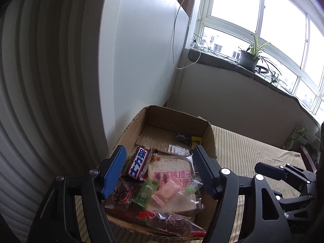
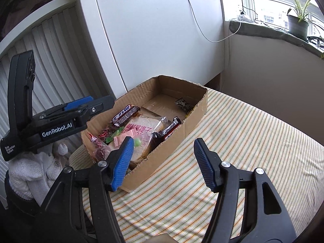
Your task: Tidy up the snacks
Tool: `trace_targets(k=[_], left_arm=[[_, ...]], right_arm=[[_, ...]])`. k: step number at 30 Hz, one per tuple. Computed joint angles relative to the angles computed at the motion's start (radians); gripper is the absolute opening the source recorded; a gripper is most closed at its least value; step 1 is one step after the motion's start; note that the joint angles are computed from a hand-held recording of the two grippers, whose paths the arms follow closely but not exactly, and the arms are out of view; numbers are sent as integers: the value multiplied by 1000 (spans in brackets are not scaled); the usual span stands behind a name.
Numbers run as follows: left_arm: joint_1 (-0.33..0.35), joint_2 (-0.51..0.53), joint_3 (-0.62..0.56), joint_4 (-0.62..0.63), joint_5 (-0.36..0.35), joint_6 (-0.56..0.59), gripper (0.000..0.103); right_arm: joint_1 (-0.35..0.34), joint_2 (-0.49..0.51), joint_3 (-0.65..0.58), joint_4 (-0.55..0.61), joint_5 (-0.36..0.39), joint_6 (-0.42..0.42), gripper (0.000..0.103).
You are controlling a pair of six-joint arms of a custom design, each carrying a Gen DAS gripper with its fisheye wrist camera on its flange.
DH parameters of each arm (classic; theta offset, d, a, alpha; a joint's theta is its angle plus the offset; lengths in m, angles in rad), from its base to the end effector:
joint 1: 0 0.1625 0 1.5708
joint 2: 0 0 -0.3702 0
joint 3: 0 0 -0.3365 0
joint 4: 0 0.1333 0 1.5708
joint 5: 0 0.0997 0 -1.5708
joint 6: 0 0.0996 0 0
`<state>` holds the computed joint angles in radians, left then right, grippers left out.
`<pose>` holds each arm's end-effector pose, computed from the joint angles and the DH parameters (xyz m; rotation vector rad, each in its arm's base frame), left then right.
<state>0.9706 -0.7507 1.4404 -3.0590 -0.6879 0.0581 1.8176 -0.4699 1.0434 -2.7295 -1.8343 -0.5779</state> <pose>-0.1909 -0.6511 0.2282 0.2998 2.2517 -1.1874 0.2871 -0.7000 0.1225 0.9816 -2.5124 0.7420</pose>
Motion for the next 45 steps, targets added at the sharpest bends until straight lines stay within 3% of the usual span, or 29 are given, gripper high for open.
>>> trace_targets(k=[11,16,22,45], left_arm=[[-76,-9,101,-32,139,14,74],[-99,-12,134,-58,168,-27,80],[-114,-19,155,-29,175,-83,80],[-127,-18,169,-40,201,-100,80]], right_arm=[[-12,-81,133,-139,-11,-12,81],[-19,-103,164,-175,-12,-22,82],[-21,-101,168,-192,-30,-39,86],[-21,-95,169,-227,-57,-58,86]])
